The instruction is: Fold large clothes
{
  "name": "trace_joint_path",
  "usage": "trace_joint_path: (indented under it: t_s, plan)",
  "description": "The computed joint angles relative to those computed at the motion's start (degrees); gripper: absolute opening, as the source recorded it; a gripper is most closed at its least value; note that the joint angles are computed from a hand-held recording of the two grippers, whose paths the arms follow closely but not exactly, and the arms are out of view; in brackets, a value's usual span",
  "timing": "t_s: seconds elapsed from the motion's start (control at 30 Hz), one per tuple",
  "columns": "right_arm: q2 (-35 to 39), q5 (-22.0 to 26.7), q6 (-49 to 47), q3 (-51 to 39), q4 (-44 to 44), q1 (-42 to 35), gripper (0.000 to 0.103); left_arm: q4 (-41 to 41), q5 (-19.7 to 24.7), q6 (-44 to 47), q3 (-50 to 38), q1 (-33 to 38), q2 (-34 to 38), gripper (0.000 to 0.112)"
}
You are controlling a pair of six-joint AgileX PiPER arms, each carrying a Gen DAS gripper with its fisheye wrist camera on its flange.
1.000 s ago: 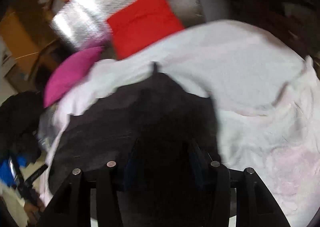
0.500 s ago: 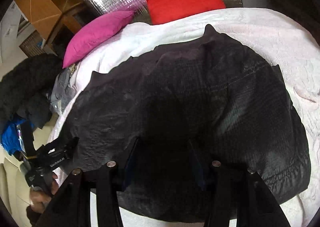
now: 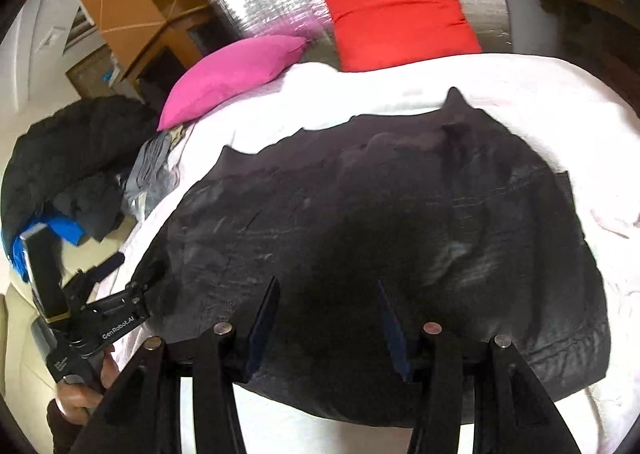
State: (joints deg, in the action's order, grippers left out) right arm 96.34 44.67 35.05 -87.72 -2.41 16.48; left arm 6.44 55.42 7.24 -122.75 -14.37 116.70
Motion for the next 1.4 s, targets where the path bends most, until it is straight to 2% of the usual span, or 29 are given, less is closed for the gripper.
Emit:
trace_joint_path:
  t_s: [0.2,0.4,0.77,0.9,1.07,1.17,1.3,1.33,1.4]
  plan:
    - [1.9,0.7,-0.7,-0.9,0.6,0.8,0.054,0.6,-2.0,-0.3,2.1,-0.3,-1.4,0.086]
    - [6.3,4.9,-1.0,-3.8,1.8,0.4,0.054,1.4,-2.9,-1.1,3.9,-0.7,-2.3,0.086]
    - [1.3,1.4,-0.5,-0.6,2.0,0.0,0.054,1.8,-3.4,-1.5,4.5,-0.8,-2.7,0.086]
    - [4.3,4.9,-0.1,-2.4,2.4,-0.4,0.054,2.3,-3.5,-1.5,4.8,-1.2,-2.5,0.086]
    - [5.1,5.8,-0.9,-3.4,2.1,0.0,0.054,3.1,-3.2,-1.7,4.6,-1.5,-2.0,0.086]
    - [2.6,3.6,-3.4,-0.9,6.1,-1.7,0.054,-0.3,-0.2,-0.3,1.5,-0.3,-0.4,0.086]
    - [-3.0,-0.1,-1.7,4.9,8.0,-3.8,0.057,-7.7,6.4,0.3,-4.1,2.7,1.9,0.086]
    - [-4.1,-0.5,-2.2,5.8,9.3,-4.4,0.059,-9.8,7.7,0.1,-4.3,3.7,1.8,0.086]
    - [-8.5,-3.5,-0.2,10.3,11.0,-4.7,0.072,-14.9,10.1,0.7,-3.5,5.7,1.1,0.086]
